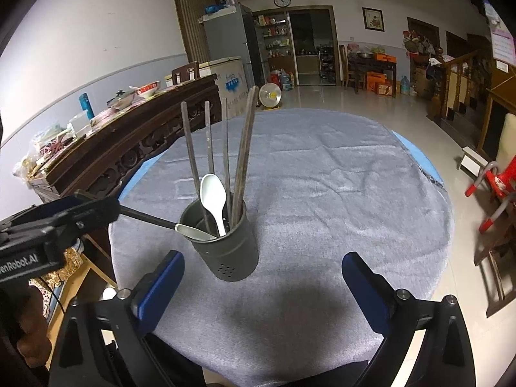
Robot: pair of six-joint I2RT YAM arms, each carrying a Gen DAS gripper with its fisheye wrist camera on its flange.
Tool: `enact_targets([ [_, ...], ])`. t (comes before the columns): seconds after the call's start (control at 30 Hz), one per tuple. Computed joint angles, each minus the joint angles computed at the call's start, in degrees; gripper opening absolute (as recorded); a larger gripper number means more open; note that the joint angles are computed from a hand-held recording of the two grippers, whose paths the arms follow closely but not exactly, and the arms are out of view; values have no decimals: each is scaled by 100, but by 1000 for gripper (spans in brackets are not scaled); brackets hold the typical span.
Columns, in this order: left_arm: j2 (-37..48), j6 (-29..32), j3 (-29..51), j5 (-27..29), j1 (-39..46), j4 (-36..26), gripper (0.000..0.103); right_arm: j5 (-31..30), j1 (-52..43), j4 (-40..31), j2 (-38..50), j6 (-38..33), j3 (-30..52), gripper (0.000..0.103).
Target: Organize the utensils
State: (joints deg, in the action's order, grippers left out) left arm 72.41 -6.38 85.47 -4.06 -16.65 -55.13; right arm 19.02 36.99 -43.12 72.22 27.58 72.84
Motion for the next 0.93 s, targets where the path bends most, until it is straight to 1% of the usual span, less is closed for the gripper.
enact_targets([
  [0.4, 41, 27, -8, 17, 20, -19, 92, 33, -12, -13, 15, -14, 42, 100],
  [0.47, 19, 19, -30, 65, 33, 10, 94, 13, -28, -20, 26, -29, 56, 100],
  [0.5, 12, 16, -31, 62, 29, 22, 98, 19, -27, -33, 28, -28, 61, 100],
  [0.53, -12, 23, -49, 46, 22, 53, 99, 19, -26, -35, 34, -22, 62, 100],
  [0.93, -35, 69, -95, 232, 35, 103, 99, -35, -79, -13, 63, -12, 48, 100],
])
